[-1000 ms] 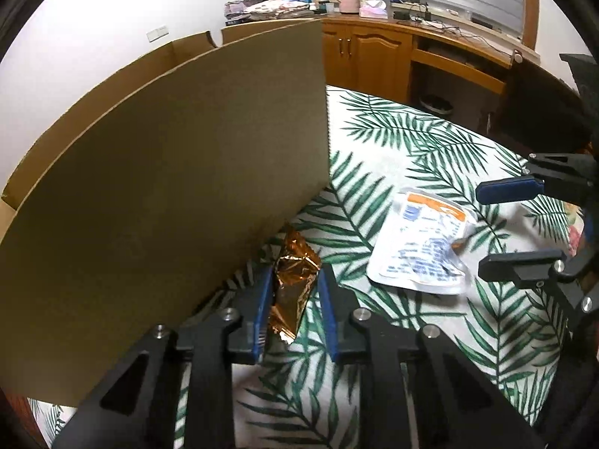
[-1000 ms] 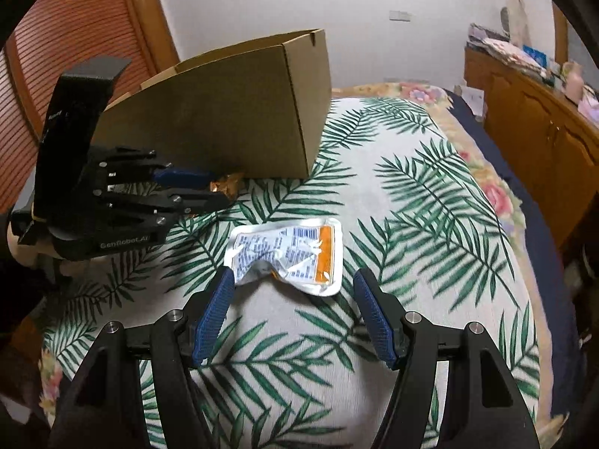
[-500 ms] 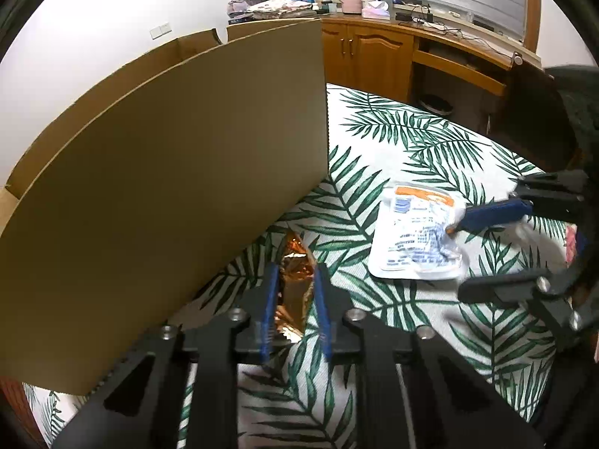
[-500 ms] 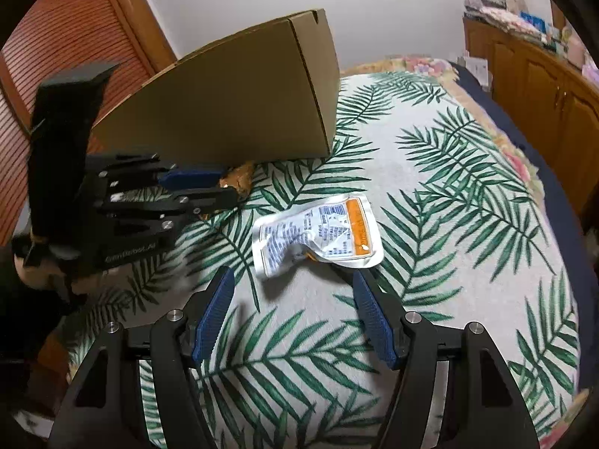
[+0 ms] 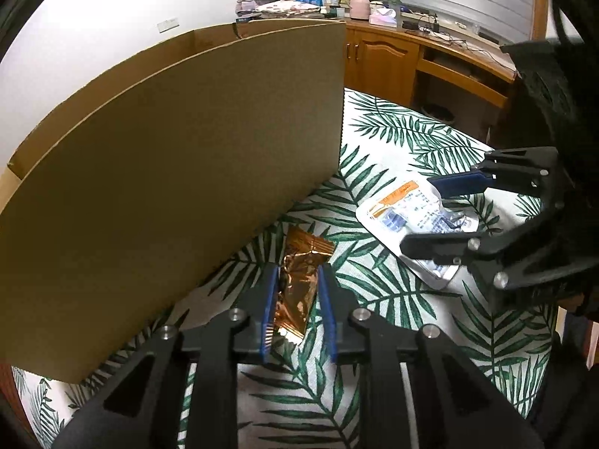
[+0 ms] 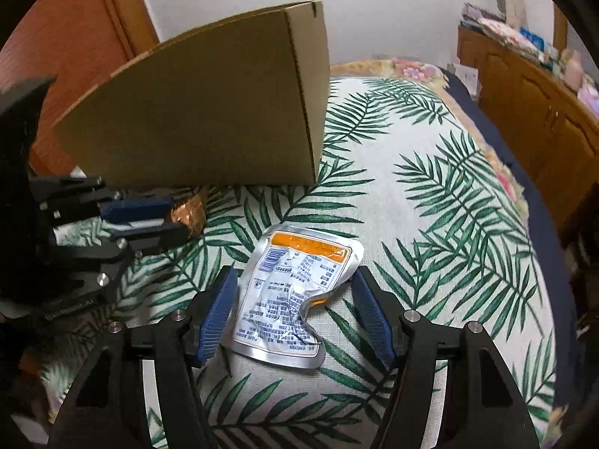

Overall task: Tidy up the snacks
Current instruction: 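Grasp the gold foil candy with the left tool while the right grasps the white-orange packet, then carry both items over the box and open both tools to drop them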

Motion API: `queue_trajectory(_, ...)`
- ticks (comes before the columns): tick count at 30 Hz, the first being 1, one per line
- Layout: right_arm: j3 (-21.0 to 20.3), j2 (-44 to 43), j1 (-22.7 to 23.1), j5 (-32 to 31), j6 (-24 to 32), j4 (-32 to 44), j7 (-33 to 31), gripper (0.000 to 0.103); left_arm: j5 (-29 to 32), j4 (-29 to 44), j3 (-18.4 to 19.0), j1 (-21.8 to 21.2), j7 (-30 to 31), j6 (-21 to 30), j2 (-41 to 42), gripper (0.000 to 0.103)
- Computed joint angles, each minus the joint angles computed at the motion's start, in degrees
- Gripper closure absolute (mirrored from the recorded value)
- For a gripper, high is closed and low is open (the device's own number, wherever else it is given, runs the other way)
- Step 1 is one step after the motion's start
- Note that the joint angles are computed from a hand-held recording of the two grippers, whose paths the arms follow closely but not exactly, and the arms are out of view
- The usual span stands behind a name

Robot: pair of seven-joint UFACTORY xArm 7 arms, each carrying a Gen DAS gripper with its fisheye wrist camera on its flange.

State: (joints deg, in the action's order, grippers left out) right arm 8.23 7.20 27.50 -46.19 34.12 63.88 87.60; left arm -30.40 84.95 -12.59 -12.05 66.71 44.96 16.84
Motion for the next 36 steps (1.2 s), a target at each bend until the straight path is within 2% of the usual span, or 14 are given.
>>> queue_trajectory(4,0.4,1.0,1.1,-0.6,4.9,1.6,-2.7,0.048,0.2,0.4,0.0,0.0,-0.3,-0.3,0.6,0.081)
queue_trajectory(11,0.4,-0.4,1.0,-1.8,2.9,-0.4,-1.9,0.071,-0.6,0.1,-0.1,0.4,-0.2,-0.3,0.4,0.090)
queue_trajectory(16,0.6,-2.0,0.2,-3.8,-0.1,-2.7,1.4,0.076,-2.4,-1.1,-0.1,1.0,0.3,-1.2,-0.5,0.094)
queue_trajectory(26,2.1,-4.1,-0.3,-7.2,0.1,-3.9,5.3,0.080,-6.1,-2.5,0.2,1.8,1.4,-2.1,-2.5,0.098)
queue_trajectory(36,4.8,-7.6,-0.6,-9.1,4.2,-3.0,6.0,0.079,-11.9,-2.9,1.2,2.5,4.1,-1.2,-6.1,0.100)
